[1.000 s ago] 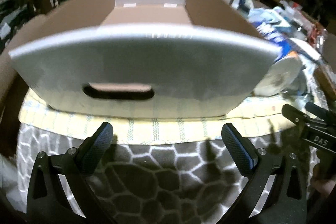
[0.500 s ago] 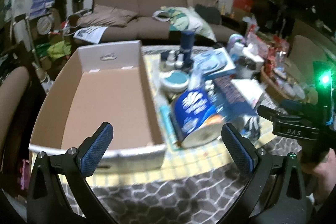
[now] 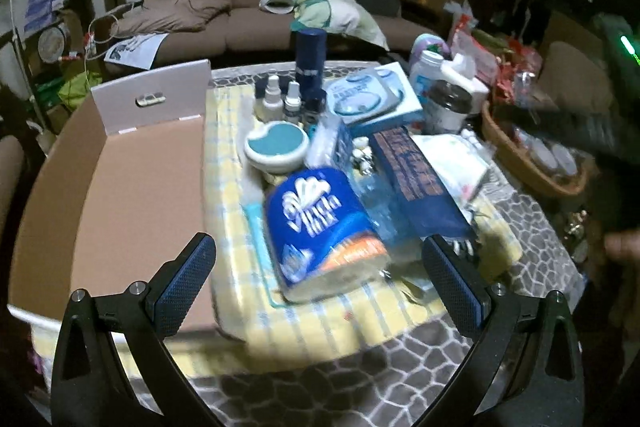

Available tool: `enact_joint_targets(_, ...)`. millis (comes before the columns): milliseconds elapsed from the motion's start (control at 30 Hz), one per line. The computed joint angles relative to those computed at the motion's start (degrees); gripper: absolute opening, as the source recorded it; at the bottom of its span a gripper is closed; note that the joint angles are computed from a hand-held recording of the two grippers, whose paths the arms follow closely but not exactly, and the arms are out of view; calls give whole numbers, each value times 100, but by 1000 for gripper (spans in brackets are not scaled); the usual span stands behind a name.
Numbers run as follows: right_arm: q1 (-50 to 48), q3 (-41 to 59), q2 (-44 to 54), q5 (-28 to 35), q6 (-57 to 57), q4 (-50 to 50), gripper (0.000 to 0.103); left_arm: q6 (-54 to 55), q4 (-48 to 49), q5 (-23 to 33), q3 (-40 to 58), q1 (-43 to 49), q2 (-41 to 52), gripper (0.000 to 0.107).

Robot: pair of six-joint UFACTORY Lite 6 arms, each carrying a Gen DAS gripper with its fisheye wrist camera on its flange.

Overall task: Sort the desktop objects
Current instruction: 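Reach the right gripper to the blue Vinda roll and close on it, then lift the Vinda roll with the right gripper and carry it over the cardboard box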

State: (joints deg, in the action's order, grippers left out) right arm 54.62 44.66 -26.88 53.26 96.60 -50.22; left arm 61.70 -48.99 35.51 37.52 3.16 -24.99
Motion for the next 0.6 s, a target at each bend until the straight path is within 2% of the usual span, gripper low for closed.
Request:
enact_joint_targets(67, -500, 180, 132, -831, -559, 162, 103, 185, -216, 184, -513, 157, -509, 103)
enact_joint_targets(233, -1068, 1246, 1482, -2128, -2080, 775, 103, 285, -469, 468, -1488, 235, -1560, 103)
enact_joint_targets(267, -1131, 1447, 1776, -2281, -2345, 956, 102, 343, -576, 487, -1669, 216, -1738, 103)
enact_joint_targets(333, -1255, 1885, 2454, -2597, -2974, 1443, 91, 211, -600, 242, -1935, -14, -1963, 100)
enact_joint_targets(400, -1401, 2279, 3113, -2852, -3718, 2101, 73, 182, -672, 105, -2059, -147, -1929, 93)
enact_joint_targets(467, -1513, 2584, 3682, -3072, -4509, 2826, 67, 388, -916, 5, -2144, -192, -1740, 89)
enact_joint_targets(500, -1509, 2742, 3938, -3077, -4646, 2884, 65, 623, -1174, -52, -2162, -189, -1520, 81)
enact_joint_targets(567, -1547, 3059, 4365, -3062, -5174, 3158, 62, 1056, -1680, -176, -2137, -160, -1007, 72)
enact_joint_targets(600, -1575, 3133, 4485, -3079, -5394, 3301, 61, 1246, -1908, -162, -2092, -98, -744, 72)
